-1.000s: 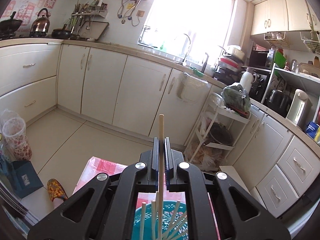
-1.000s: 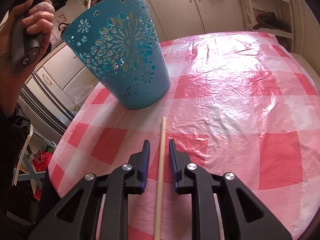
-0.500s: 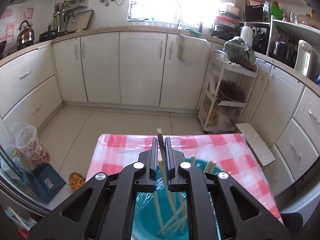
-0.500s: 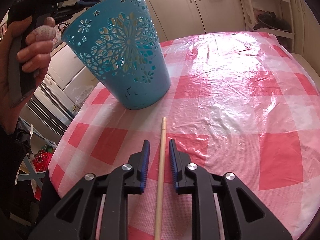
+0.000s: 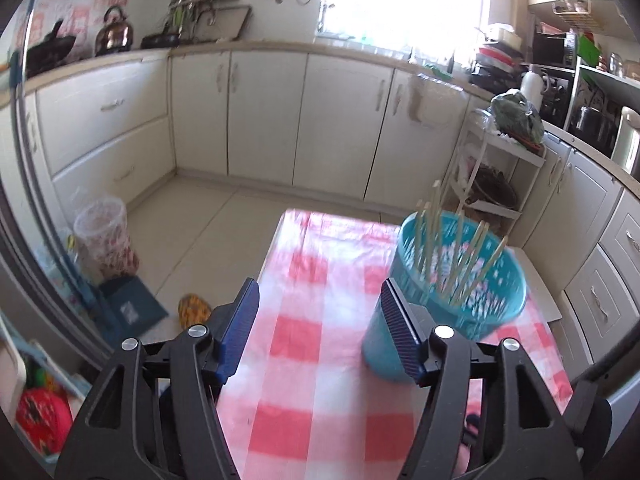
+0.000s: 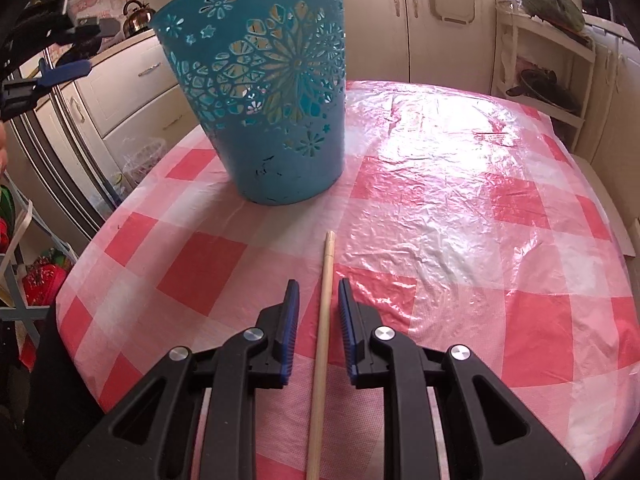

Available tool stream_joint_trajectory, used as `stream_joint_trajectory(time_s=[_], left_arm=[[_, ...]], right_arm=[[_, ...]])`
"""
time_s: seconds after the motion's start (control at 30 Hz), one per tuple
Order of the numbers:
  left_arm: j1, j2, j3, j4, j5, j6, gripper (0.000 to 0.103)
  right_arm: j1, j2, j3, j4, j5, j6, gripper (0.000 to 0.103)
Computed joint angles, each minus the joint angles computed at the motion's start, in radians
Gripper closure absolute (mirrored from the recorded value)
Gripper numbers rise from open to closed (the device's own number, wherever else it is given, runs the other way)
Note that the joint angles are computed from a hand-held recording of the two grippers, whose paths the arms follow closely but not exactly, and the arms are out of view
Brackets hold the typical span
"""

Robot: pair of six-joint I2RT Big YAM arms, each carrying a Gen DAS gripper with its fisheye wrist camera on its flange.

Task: Organize utensils
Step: 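Lift the stick with the right tool and drop it into the basket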

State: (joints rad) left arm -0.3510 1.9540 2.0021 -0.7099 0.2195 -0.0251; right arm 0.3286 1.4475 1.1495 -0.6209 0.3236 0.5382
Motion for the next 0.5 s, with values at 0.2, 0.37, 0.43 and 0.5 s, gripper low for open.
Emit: stream_joint_trajectory(time_s=[0.2, 0.37, 0.43, 0.5], left_arm=[[0.020, -0.019, -0.106, -0.029, 0.023, -0.012, 0.042], [0.020, -0.042, -0.164, -0.009, 0.021, 0.019, 0.042], [0.019, -0.048, -0.175, -0.005, 0.024, 0.024, 0.042], [0.017, -0.052, -0.177, -0.006, 0.022, 0.028, 0.042]], right_arm=[[0.003, 0.041, 0.058, -0.080, 0.028, -0.019, 0.092], [0.007, 0.049, 0.078, -0.125, 0.039, -0.038, 0.092], [-0.002, 0.034, 0.064, -0.114, 0.010, -0.018, 0.097], [-0.022, 0.001, 0.027, -0.073, -0.057, 0.027, 0.097]])
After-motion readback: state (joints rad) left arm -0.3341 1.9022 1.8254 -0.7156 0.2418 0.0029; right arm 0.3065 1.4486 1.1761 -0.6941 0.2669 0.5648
